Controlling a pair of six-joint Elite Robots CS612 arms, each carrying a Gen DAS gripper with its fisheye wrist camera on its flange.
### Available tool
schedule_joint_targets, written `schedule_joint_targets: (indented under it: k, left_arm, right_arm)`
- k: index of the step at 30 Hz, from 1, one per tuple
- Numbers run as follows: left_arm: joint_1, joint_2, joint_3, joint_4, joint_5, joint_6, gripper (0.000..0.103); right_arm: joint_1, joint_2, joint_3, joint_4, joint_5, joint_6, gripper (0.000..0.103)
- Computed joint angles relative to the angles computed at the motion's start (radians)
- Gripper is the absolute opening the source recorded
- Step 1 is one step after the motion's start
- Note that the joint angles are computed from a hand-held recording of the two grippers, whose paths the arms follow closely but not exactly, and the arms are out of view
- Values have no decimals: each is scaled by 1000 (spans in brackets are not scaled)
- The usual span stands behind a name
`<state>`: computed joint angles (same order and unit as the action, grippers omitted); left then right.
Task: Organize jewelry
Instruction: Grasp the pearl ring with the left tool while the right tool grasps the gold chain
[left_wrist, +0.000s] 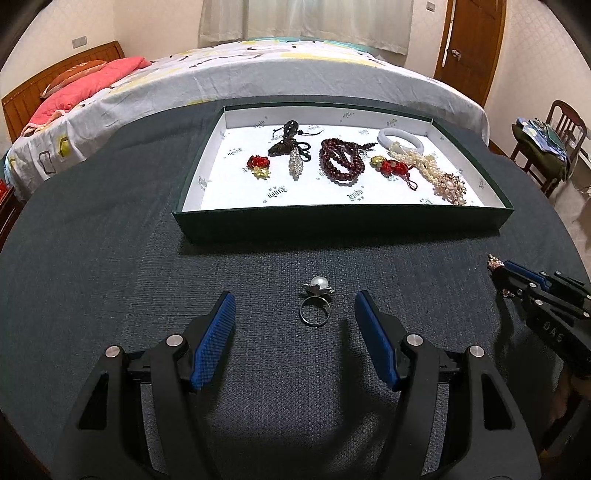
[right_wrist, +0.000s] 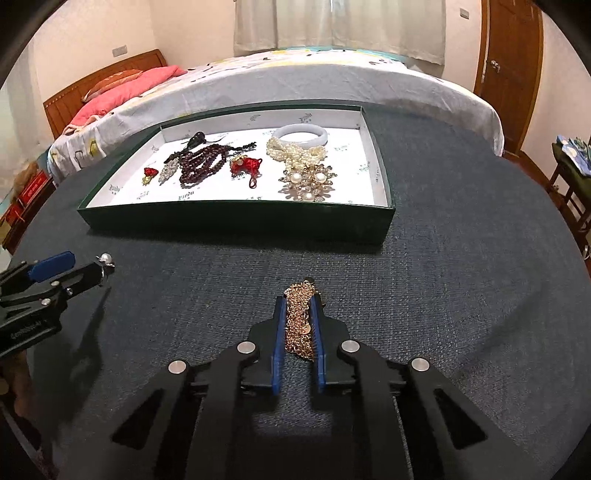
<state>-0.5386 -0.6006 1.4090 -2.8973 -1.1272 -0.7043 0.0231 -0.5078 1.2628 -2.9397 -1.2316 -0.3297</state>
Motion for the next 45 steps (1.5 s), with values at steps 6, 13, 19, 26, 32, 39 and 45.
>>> schedule_joint_targets:
  k: [6,13,19,26,32,39,45]
  left_arm:
    - [5,8,-12,7,-6,-1,65]
    - [13,23,-35,26,-23,14,58]
    - [14,28,-42,12,-24,62,31]
    - [14,30,-36,-20,-38,90,21]
    - [13,27,-33,-20,-38,89,21]
    - [10,18,-20,-43,-24,91,21]
    - [7,10,-11,-69,-17,99,21]
  right_arm:
    - [-1,-6,6,-9,18,-2,12]
    - [-2,-6,8,-7,27,-1,12]
    - [-3,-5,8,-10,34,5,12]
    - [-2,-6,9,-10,35,8,12]
    - [-3,-7,11,-12,36,8,12]
    - [-2,-13,20,-35,43,15,12]
    - [-5,-24,36,-59,52,24,12]
